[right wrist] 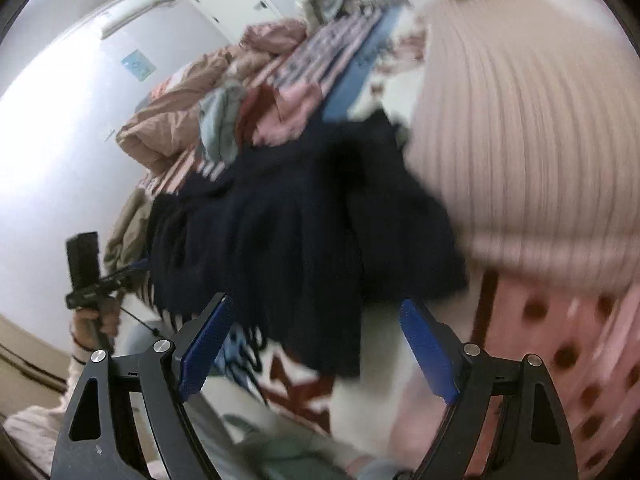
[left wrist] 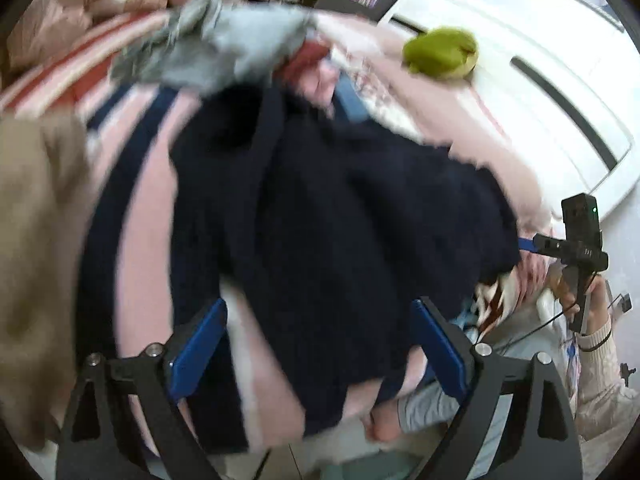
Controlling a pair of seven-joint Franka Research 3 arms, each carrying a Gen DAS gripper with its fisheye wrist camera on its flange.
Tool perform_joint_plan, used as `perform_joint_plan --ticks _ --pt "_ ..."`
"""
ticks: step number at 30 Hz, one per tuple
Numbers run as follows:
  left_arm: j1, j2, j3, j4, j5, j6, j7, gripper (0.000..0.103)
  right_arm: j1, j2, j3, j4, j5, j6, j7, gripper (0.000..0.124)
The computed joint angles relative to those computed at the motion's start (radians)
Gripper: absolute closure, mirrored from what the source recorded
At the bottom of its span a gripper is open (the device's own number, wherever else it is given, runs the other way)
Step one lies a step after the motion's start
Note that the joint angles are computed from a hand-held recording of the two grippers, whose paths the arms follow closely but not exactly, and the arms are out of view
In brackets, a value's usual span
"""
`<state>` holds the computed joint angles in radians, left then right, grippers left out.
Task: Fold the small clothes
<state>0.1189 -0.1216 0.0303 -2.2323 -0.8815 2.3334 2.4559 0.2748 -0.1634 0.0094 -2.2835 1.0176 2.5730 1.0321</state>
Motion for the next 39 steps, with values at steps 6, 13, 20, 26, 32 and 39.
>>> perform_joint_plan --ticks 6,13,20,26,32,39 --pt "-0.027 -0.052 -0.007 -0.060 -0.011 0.010 0.018 0.090 0.021 0.033 0.016 0.012 0.159 0.005 -0.087 0.111" --pt "-0.073 -0.110 0.042 0.018 -0.140 0.025 0.104 0.094 0.049 0.013 0.024 0.105 0.260 0.113 -0.211 0.118" --pt "-0.059 0.211 -0.033 0.385 -0.194 0.359 -0.050 0.061 0.001 0.268 0.027 0.435 -0.152 0.291 0.159 0.113" --pt "0.030 0.385 -0.081 0.544 -0.038 0.239 -0.210 0.032 -0.023 0.384 0.002 0.527 -0.508 0.252 0.440 0.063" --pt "0.105 0.286 -0.131 0.360 0.050 0.124 -0.056 0.025 -0.074 0.204 0.051 0.286 -0.447 0.122 0.249 0.057" --pt "0.128 0.252 -0.139 0.296 -0.083 0.048 0.027 0.079 -0.036 0.147 0.044 0.146 -0.537 0.228 0.320 0.091"
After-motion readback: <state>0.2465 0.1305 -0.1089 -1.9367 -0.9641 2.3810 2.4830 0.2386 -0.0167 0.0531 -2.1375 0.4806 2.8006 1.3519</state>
